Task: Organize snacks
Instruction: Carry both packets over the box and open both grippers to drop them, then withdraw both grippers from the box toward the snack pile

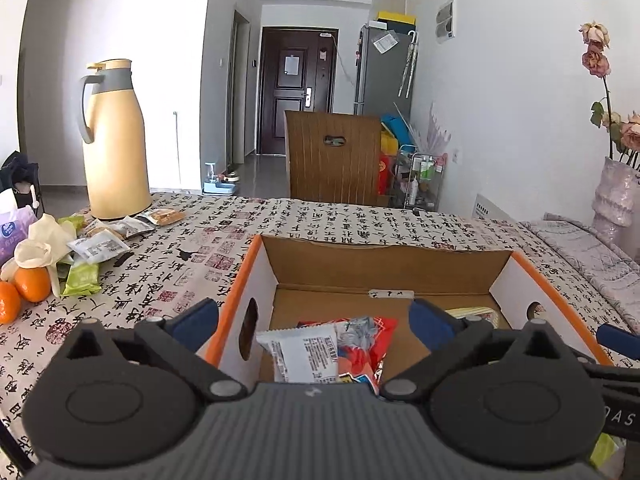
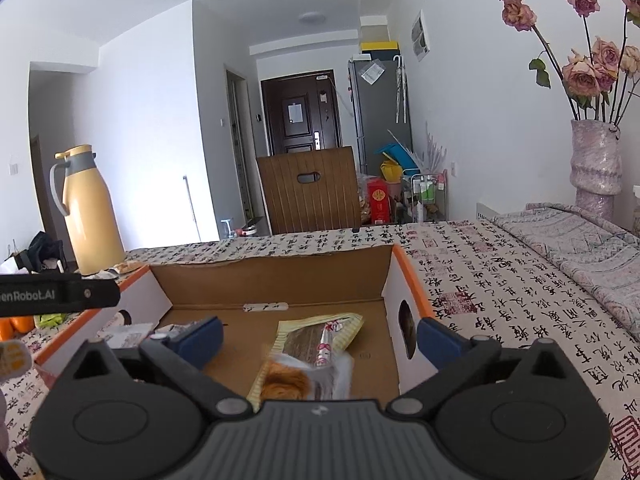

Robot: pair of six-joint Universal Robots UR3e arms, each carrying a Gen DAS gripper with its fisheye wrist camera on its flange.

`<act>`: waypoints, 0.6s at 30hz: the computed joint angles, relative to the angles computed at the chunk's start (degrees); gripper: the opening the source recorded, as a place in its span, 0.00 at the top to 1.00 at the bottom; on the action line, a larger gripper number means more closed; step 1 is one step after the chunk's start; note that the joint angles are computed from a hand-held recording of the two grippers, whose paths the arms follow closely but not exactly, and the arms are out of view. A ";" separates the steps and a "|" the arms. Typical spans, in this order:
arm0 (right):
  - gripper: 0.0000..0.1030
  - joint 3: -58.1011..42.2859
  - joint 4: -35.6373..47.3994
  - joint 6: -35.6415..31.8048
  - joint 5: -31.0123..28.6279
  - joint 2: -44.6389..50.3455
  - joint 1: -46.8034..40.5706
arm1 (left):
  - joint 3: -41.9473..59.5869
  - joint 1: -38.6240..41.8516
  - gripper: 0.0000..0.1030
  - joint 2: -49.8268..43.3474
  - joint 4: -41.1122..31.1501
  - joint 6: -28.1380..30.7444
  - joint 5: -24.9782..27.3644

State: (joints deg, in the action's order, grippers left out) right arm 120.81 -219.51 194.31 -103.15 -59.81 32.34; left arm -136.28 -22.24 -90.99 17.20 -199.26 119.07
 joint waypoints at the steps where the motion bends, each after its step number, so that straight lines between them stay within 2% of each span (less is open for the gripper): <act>1: 0.00 -0.03 0.01 0.04 -0.09 0.02 0.02 | -0.02 -0.03 0.00 0.03 0.06 0.00 0.04; 12: 0.00 0.33 -0.27 -0.12 0.20 -0.56 -0.37 | -0.02 -1.12 0.00 1.25 -0.78 -0.34 1.14; 18: 0.00 1.27 -0.27 -0.19 -0.29 -3.31 -0.15 | 1.21 -3.00 0.00 4.32 -4.97 -1.23 3.08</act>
State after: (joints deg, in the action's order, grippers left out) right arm 122.08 -219.78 194.12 -103.43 -63.12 32.20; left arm -135.06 -25.24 -86.67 12.23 -200.50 122.15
